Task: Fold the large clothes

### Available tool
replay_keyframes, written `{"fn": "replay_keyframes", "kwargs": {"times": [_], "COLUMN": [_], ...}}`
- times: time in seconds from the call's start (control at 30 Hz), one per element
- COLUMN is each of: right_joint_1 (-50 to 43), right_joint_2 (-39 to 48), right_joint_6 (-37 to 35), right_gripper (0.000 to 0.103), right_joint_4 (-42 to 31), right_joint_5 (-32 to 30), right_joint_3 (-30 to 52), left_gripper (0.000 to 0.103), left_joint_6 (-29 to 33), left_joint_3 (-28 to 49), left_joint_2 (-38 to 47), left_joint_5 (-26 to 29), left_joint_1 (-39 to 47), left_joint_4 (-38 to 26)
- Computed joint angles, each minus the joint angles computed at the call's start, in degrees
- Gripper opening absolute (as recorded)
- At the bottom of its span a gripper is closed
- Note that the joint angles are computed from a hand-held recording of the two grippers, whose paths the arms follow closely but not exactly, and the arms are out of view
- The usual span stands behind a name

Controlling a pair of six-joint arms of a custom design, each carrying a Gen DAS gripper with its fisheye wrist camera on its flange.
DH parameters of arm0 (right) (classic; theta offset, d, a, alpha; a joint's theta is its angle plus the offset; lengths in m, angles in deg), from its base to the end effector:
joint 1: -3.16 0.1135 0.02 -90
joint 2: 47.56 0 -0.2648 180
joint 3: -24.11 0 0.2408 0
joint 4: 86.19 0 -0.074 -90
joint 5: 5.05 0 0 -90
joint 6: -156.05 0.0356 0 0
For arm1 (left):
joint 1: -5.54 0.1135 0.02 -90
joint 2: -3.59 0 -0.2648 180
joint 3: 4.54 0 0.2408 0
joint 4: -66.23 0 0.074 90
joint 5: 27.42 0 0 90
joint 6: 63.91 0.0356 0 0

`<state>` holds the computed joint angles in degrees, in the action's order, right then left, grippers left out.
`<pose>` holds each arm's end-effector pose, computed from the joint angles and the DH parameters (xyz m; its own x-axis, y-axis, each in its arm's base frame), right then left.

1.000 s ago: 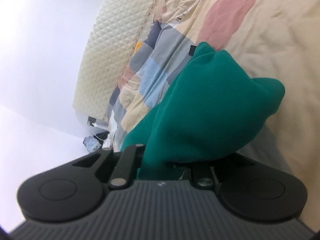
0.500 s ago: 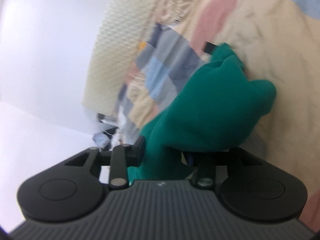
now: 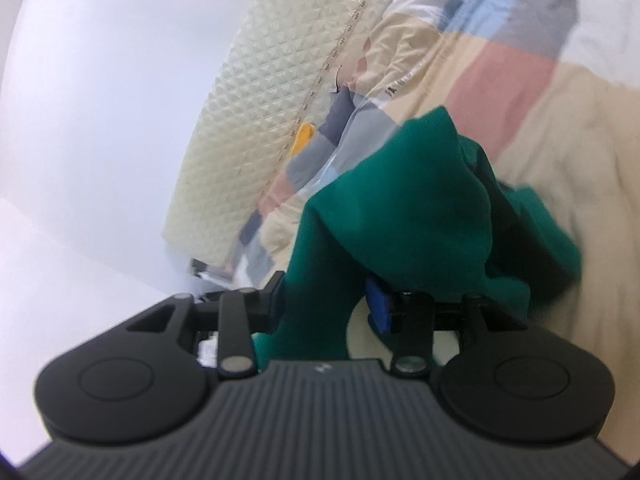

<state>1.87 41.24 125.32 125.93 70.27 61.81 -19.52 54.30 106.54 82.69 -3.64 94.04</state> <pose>0.2683 0.0030 0.1556 -0.3534 0.8397 -0.4124 0.1682 0.4906 0.8550 0.3488 -0.0688 0.1738 -0.5337 -0.5935 -0.6025 0.1347 0.6436 -0.7534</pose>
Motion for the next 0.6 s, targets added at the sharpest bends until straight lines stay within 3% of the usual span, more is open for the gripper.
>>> {"fn": "replay_keyframes", "kwargs": {"times": [0.2,0.33,0.5,0.6], "right_joint_1": [-0.2,1.9,4.4,3.9], "right_joint_2": [14.9,21.9,31.2,35.7], "right_joint_6": [-10.9,-17.9,-30.7,-32.3], "right_gripper": [0.049,0.047,0.048,0.048], "right_joint_4": [2.2,4.7,-4.3,-7.0], "right_joint_5": [1.1,8.0,12.8,12.3], "right_joint_3": [11.1,15.1,27.3,32.4], "left_gripper": [0.072,0.072,0.071,0.071], "left_joint_6": [4.2,9.7,14.3,18.6], "left_joint_3": [14.9,22.8,32.7,38.2], "left_joint_2": [14.5,21.0,28.6,31.6], "left_joint_5": [-1.0,-4.7,-6.3,-8.9], "left_joint_1": [-0.1,-1.2,-1.7,-2.9], "left_joint_4": [-6.3,-11.9,-18.1,-22.8]}}
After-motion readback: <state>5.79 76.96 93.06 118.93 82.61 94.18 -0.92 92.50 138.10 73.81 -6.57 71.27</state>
